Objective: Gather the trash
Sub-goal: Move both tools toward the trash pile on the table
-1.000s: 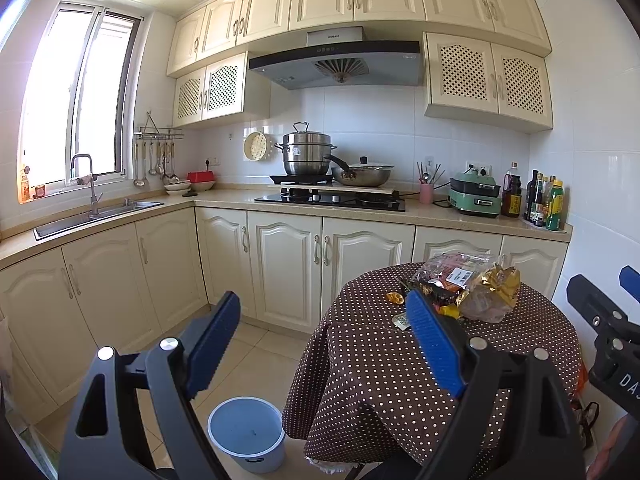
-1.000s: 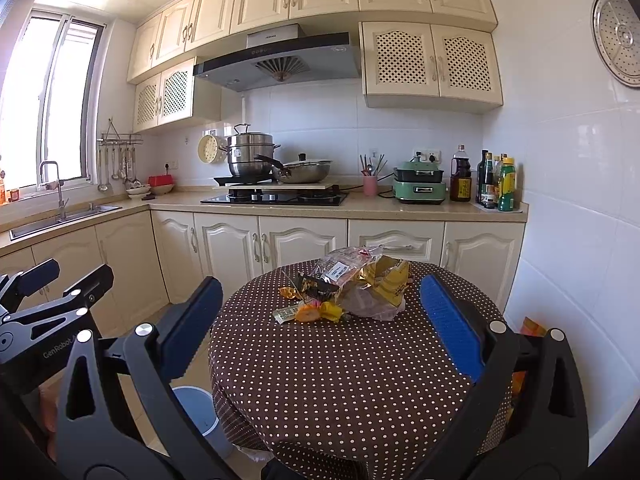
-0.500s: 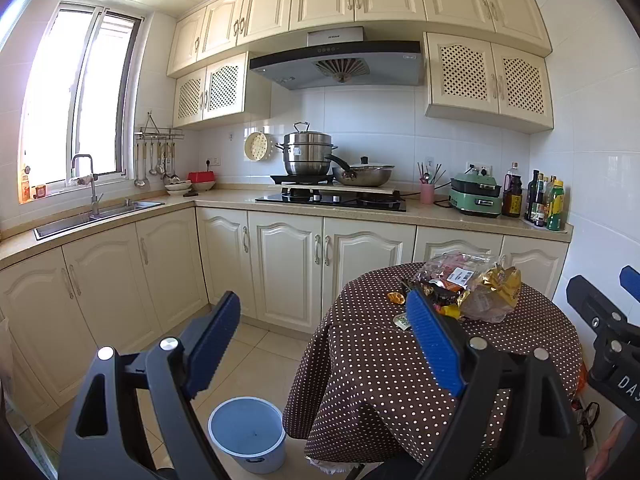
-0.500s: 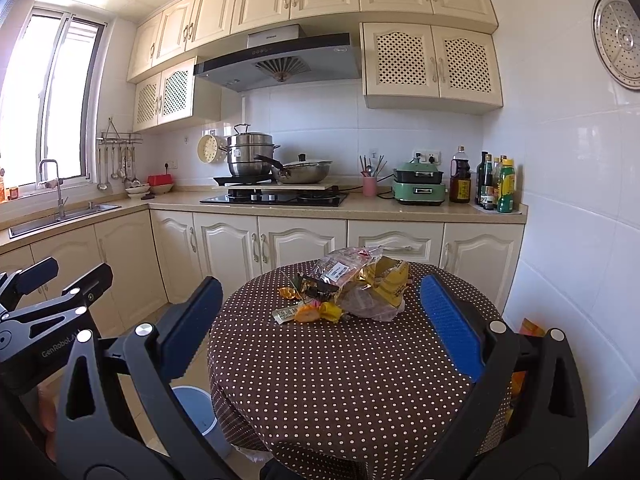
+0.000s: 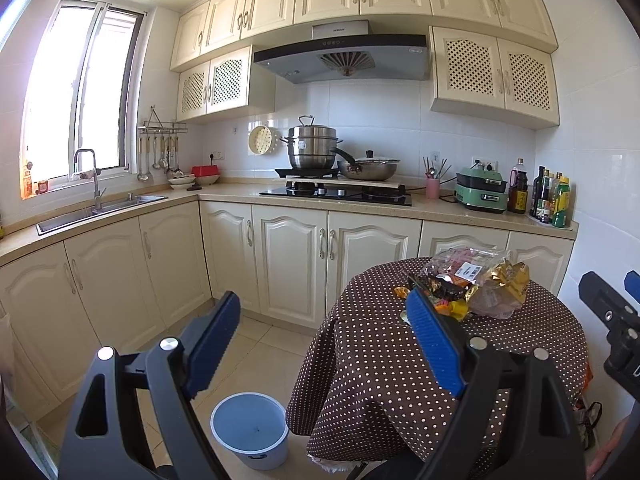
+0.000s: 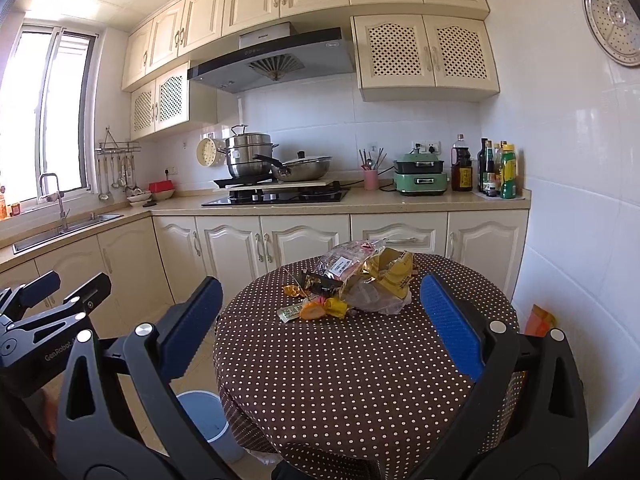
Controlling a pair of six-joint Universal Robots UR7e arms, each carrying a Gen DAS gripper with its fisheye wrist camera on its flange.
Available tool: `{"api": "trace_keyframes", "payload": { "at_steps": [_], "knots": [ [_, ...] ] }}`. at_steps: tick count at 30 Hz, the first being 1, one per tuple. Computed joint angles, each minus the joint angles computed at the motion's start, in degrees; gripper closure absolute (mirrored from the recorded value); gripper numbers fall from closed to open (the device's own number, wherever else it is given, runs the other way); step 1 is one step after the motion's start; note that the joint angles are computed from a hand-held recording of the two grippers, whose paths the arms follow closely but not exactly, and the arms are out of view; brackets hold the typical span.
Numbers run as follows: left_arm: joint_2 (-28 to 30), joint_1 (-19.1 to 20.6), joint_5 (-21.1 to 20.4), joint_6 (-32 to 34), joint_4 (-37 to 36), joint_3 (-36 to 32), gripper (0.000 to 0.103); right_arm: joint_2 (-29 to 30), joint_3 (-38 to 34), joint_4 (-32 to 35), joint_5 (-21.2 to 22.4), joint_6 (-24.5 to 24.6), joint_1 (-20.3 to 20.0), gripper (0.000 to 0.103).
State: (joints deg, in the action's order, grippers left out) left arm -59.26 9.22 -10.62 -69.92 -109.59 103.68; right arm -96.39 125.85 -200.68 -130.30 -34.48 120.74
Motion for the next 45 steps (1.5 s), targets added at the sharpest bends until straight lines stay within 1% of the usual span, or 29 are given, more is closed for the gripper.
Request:
{"api": "trace_keyframes", "payload": {
  "at_steps": [1,4,5,7,9,11,13,17,20,23,29,30,34,38,41,42,45],
  "knots": [
    [0.0,0.3,0.1,-0.8,1.0,-0.2,0.019,0.1,-0.1,0.1,0.1,0.0,-0.2,0.006],
    [0.3,1.6,-0.4,0.8,-0.8,-0.3,0.019,1.0,-0.7,0.1,-0.1,-0.1,-1.2,0.006],
    [0.5,2.0,-0.7,2.9,-3.3,-0.1,0.019,1.4,-1.0,0.2,-0.2,-0.1,-1.6,0.006],
    [1.0,2.8,-1.3,5.2,-5.8,-0.2,0.019,2.0,-1.6,1.2,-0.1,0.5,-2.6,0.006],
    [1.9,3.8,-2.0,10.1,-11.1,-0.1,0.019,2.5,-2.3,2.3,0.1,1.2,-3.8,0.006],
    [3.0,4.8,-2.7,13.6,-14.5,-0.7,0.019,3.2,-3.2,2.8,0.1,1.6,-4.8,0.006],
    [4.7,6.2,-4.4,19.8,-21.3,-1.6,0.019,3.9,-4.3,3.4,0.0,1.7,-5.8,0.006],
    [8.8,8.9,-7.8,29.2,-30.9,-4.8,0.019,5.1,-6.3,4.2,0.2,1.8,-8.2,0.006],
    [11.9,10.9,-10.4,33.8,-35.0,-7.9,0.019,6.6,-8.4,4.6,0.0,1.4,-10.4,0.006],
    [15.7,13.5,-14.1,37.8,-37.5,-12.6,0.019,7.5,-10.5,7.6,0.7,3.1,-13.5,0.006],
    [22.3,17.3,-19.9,41.5,-37.8,-20.9,0.019,10.3,-15.3,11.0,1.9,4.0,-18.1,0.006],
    [23.7,18.2,-21.7,42.4,-37.9,-22.9,0.019,10.9,-16.2,11.4,2.1,4.1,-18.8,0.006],
    [27.6,20.2,-25.0,44.2,-36.2,-28.4,0.019,12.7,-19.0,13.1,3.0,4.5,-20.7,0.006],
    [30.8,22.0,-27.9,44.7,-33.9,-33.1,0.019,14.1,-20.9,13.9,3.9,4.7,-21.7,0.006],
    [32.3,23.1,-30.0,44.3,-32.0,-35.4,0.019,15.0,-21.9,14.5,4.1,5.0,-22.3,0.006],
    [32.9,23.5,-31.2,44.3,-31.5,-36.5,0.019,15.1,-22.1,14.9,4.4,5.3,-22.6,0.006],
    [34.6,24.0,-32.2,45.0,-30.9,-38.5,0.019,15.5,-22.7,15.8,4.8,6.0,-23.3,0.006]
  ]
}}
